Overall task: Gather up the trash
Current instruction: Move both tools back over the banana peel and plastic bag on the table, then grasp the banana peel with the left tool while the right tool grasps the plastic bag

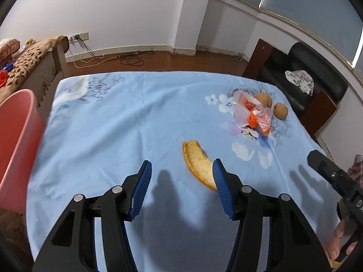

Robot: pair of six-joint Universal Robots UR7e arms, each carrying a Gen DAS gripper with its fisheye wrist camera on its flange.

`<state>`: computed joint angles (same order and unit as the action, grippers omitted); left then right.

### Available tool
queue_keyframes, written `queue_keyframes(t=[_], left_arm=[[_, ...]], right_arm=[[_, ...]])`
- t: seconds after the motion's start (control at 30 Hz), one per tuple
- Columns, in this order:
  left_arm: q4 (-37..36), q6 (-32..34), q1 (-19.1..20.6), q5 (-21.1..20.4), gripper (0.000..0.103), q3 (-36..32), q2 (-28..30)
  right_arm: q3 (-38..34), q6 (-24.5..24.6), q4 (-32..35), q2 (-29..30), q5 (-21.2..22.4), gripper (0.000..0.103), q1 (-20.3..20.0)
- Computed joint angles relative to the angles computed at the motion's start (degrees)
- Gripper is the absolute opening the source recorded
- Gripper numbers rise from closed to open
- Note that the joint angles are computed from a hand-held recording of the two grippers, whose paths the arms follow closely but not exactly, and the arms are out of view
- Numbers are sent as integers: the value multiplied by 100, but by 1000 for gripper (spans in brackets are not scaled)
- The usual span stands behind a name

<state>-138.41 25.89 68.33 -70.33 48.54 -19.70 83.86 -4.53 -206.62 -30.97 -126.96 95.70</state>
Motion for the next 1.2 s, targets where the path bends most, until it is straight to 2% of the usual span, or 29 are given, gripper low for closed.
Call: queue_keyframes(t=[0.07,0.13,0.17,0.2,0.23,0.27,0.3,0.4,0.57,0.73,0.87,1.03,1.1,1.17,1.2], left_arm=[[81,-84,-2,44,55,-92,89],[169,-185,15,41,46,-192,166],[-48,-126,11,58,41,-99,157],[-25,-109,17,23,31,-102,154],[-6,-102,23,-9,26,-120,165],[-33,-102,28,-27,15,-114,165],[67,-134,42,-78,8,-158,176],[119,-213,84,-257,3,-153,135],[179,-306,127,-432,3,-145,32],[-101,-261,142,-450,3,47,-129],[-235,-221,147,-453,3,171,-229],[-387,-149,165,-437,3,366,-353],[-371,-167,178,-431,3,380,-375],[-355,-193,192,-431,3,374,-384],[-355,-205,199,-429,3,370,-388]], right_arm=[[-46,32,49,5,0,44,-13],[-86,68,77,12,22,44,-24],[-117,74,94,24,26,44,-29],[-146,74,113,35,22,44,-29],[-173,68,132,45,29,44,-34],[-208,58,153,61,26,44,-32],[-243,48,174,78,22,44,-31],[-336,27,244,113,18,44,-37],[-475,2,353,154,-35,44,-42],[-848,-143,506,274,-145,44,-29],[-1339,-183,927,453,-312,44,-51],[-1840,103,1578,660,-447,43,-165],[-1957,317,1811,699,-423,35,-226],[-2012,501,1985,714,-381,14,-280],[-1991,587,2023,697,-313,11,-305]])
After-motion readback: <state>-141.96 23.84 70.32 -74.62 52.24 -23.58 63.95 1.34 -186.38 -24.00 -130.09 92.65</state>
